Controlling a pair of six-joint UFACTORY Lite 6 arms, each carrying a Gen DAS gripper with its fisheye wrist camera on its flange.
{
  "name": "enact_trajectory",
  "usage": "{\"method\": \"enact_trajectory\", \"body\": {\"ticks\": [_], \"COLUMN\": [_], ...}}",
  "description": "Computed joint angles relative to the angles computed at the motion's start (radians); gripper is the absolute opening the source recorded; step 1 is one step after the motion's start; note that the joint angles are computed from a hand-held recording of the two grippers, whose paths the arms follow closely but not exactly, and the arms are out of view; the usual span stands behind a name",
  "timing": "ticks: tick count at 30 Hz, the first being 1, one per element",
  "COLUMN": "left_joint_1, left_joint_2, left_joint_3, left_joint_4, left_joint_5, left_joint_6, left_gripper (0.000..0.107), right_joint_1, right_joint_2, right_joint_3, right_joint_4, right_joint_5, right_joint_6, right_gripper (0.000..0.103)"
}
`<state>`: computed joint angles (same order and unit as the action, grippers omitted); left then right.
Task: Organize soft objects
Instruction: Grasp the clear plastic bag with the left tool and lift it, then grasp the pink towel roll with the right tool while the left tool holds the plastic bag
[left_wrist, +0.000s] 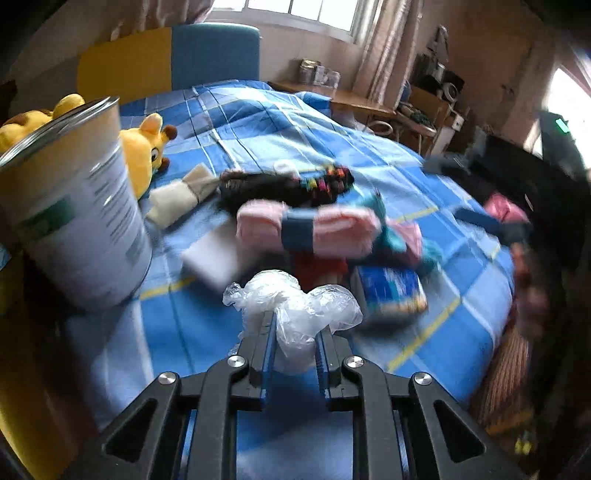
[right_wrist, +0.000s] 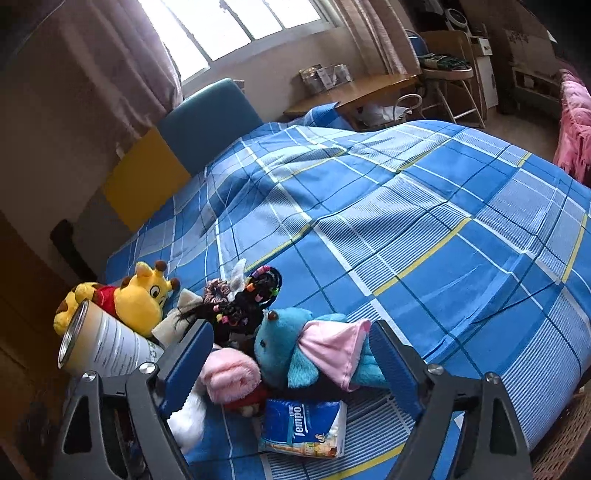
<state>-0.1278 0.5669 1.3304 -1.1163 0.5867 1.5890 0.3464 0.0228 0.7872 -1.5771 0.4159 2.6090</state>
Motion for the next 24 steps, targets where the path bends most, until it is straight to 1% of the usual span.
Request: {"method": "enact_trajectory", "body": {"ticks": [1, 3, 5, 6, 8, 11, 12, 16, 20, 22, 23, 24], "left_joint_1": [0.006, 0.017, 0.022, 0.024, 0.027, 0.024, 0.022, 0.037, 0.039, 0.040, 0.041, 0.042], "left_joint_2": [-0.038, -0.064, -0.058, -0.052, -0.051, -0.060, -0.053, -0.037, -0.030, -0.030, -0.033, -0.036], "left_joint_3": [-0.072, -0.148, -0.190, -0.207, -0.239, -0.265, -0.260, -0.246, -0.245, -0.252, -0.258, -0.264], "left_joint_4": [-0.046, -0.093, -0.113, -0.143, -0.250, -0.299, -0.299, -0.271, -0.305, -0.335, -0.347, -0.362], "left_joint_5": [-0.043, -0.085, -0.122, -0.134, -0.142, -0.150, -0.153, -0.131, -0.126, -0.132, -0.133, -0.136], "left_joint_6": [0.082, 0.171, 0.202, 0.235, 0.351, 0.394, 0.394, 0.358, 0.381, 0.408, 0.420, 0.436], "left_gripper": [0.019, 0.019, 0.019, 0.019, 0.020, 0.020, 0.020, 0.020, 0.020, 0.020, 0.020, 0.020], "right_joint_1": [0.000, 0.000, 0.004, 0.013, 0.036, 0.069, 0.084, 0.134, 0.139, 0.122, 0.115, 0.112], "right_joint_2": [0.009, 0.030, 0.059, 0.077, 0.116, 0.182, 0.216, 0.412, 0.696, 0.835, 0.891, 0.934], "right_joint_3": [0.008, 0.026, 0.058, 0.081, 0.143, 0.247, 0.294, 0.549, 0.897, 1.075, 1.141, 1.183], "right_joint_4": [0.006, 0.003, 0.011, 0.039, 0.188, 0.409, 0.471, 0.646, 0.833, 0.955, 0.994, 1.006], "right_joint_5": [-0.009, -0.033, -0.059, -0.067, -0.066, -0.051, -0.031, 0.108, 0.274, 0.364, 0.399, 0.423], "right_joint_6": [-0.011, -0.030, -0.072, -0.125, -0.324, -0.638, -0.742, -1.161, -1.579, -1.782, -1.837, -1.851], "right_gripper": [0.088, 0.088, 0.088, 0.088, 0.088, 0.088, 0.088, 0.088, 0.088, 0.088, 0.073, 0.056]}}
